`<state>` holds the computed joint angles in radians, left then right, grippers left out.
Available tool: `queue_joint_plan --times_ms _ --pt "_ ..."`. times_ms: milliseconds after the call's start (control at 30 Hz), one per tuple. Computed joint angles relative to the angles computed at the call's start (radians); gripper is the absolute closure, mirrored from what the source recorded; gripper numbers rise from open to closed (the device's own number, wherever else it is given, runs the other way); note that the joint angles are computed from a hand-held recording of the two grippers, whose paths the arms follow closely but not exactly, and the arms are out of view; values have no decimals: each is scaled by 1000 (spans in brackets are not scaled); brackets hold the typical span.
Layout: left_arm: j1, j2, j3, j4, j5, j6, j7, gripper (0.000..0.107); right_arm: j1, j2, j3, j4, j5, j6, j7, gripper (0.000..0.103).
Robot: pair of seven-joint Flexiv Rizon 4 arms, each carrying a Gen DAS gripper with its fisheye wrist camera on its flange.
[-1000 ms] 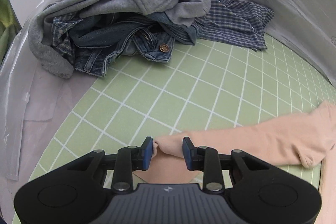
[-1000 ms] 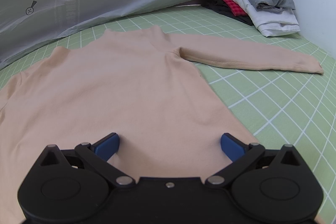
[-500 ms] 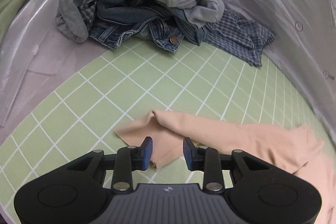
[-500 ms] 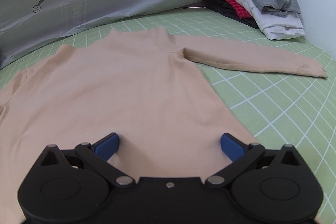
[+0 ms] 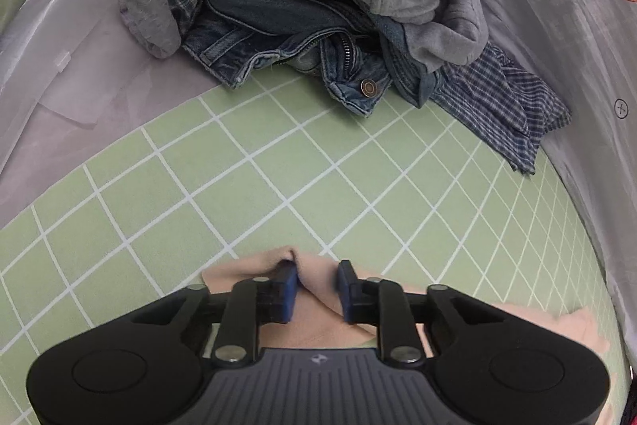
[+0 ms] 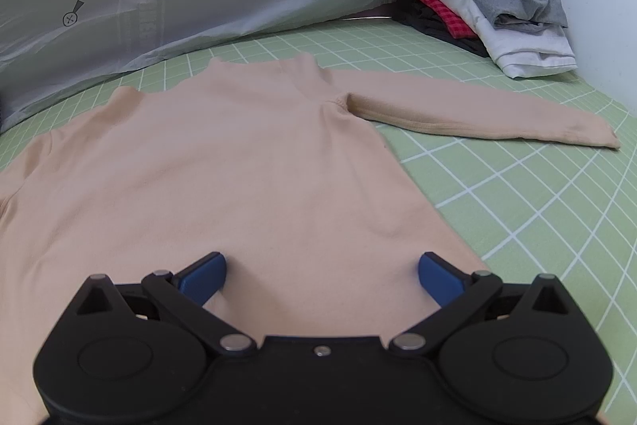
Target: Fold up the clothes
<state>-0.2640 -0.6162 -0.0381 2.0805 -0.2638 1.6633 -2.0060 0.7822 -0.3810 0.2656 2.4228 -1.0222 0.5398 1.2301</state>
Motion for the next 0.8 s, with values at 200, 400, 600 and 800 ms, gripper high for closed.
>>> queue_joint_plan --times_ms 200,400,600,800 --pt "125 -6 -132 23 79 222 34 101 0 1 1 1 2 0 1 0" --pt "75 39 -81 93 138 414 89 99 0 2 2 2 3 1 -1 0" --pt "-26 75 -4 189 -51 166 92 95 0 -1 0 -2 7 -2 -1 0" --pt "-46 76 39 187 -36 212 70 79 -1 1 0 -1 8 1 -3 0"
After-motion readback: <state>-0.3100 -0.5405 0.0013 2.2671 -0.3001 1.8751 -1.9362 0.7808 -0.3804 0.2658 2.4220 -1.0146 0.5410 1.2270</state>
